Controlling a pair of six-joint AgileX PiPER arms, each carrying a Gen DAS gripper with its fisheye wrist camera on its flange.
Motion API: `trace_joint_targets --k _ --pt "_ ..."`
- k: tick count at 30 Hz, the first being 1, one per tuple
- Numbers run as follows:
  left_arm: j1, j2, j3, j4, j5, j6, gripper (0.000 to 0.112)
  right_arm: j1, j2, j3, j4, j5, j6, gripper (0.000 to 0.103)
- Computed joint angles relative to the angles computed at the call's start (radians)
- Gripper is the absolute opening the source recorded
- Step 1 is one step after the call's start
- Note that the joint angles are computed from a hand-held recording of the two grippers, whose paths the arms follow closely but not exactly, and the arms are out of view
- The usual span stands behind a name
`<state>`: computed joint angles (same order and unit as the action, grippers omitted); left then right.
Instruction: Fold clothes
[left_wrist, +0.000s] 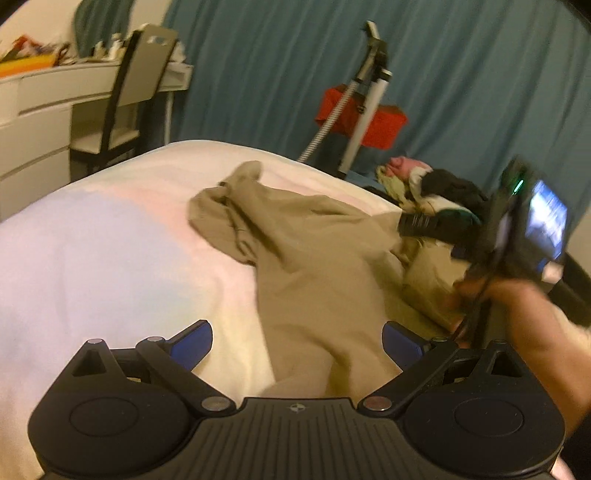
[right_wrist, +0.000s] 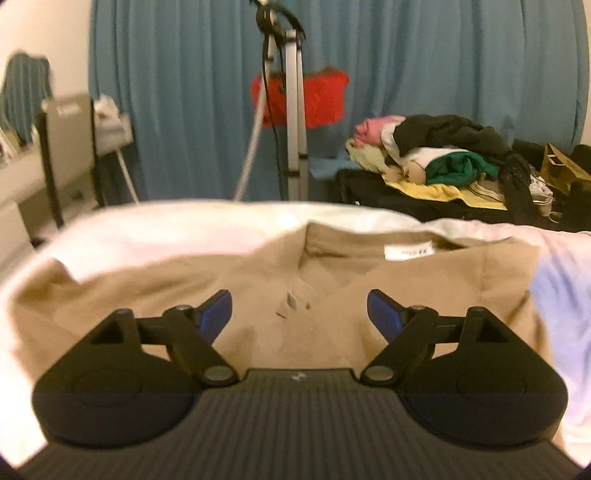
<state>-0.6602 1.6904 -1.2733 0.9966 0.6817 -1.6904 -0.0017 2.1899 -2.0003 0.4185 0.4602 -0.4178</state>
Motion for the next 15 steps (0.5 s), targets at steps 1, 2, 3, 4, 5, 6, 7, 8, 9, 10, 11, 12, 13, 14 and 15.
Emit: trace_joint_targets --k 1,2,3,4,5,6,7,8,9,10,11,12,13,14,15 --pt "0.004 -0.009 0.009 -0.005 -0.016 -0.004 0.1 -0.015 -0.036 0.024 0.043 0.015 -0.026 0.082" --pt "0.009 -0.019 0.02 -0.011 -0.032 -0.009 0.1 -0.025 -0.077 0.056 0.074 0.024 -0.035 0.082" --pt "0.014 -0.029 0.03 -0.017 -0.049 -0.013 0.1 -0.04 -0.122 0.091 0.113 0.037 -0.055 0.082" --pt "0.019 -0.039 0.041 -0.023 -0.065 -0.018 0.1 -0.057 -0.175 0.152 0.174 0.036 -0.103 0.082" --pt "0.014 -0.048 0.046 -0.028 -0.063 -0.018 0.1 -0.086 -0.244 0.234 0.254 0.039 -0.171 0.082" --pt "-0.003 -0.06 0.053 -0.011 -0.045 -0.032 0.1 -0.119 -0.318 0.317 0.322 0.051 -0.231 0.082" --pt "-0.016 -0.069 0.058 0.005 -0.032 -0.039 0.1 -0.153 -0.391 0.399 0.387 0.066 -0.3 0.082" --pt "-0.037 -0.08 0.064 0.023 -0.015 -0.044 0.1 -0.191 -0.462 0.472 0.444 0.09 -0.362 0.082" --pt "-0.059 -0.091 0.069 0.04 0.003 -0.048 0.1 -0.233 -0.528 0.534 0.492 0.123 -0.413 0.082" --pt "-0.08 -0.101 0.072 0.05 0.016 -0.051 0.099 -0.273 -0.58 0.594 0.55 0.15 -0.484 0.082" --pt "-0.102 -0.11 0.075 0.058 0.029 -0.053 0.099 -0.334 -0.664 0.684 0.632 0.199 -0.576 0.082" --pt "-0.124 -0.119 0.077 0.066 0.043 -0.055 0.099 -0.39 -0.728 0.75 0.682 0.245 -0.631 0.082" --pt "-0.147 -0.132 0.081 0.065 0.052 -0.05 0.099 -0.453 -0.786 0.813 0.719 0.296 -0.671 0.082" --pt "-0.167 -0.141 0.083 0.06 0.059 -0.043 0.099 -0.525 -0.841 0.869 0.748 0.358 -0.706 0.082" --pt "-0.186 -0.146 0.082 0.054 0.064 -0.033 0.099 -0.607 -0.89 0.918 0.771 0.43 -0.737 0.082"
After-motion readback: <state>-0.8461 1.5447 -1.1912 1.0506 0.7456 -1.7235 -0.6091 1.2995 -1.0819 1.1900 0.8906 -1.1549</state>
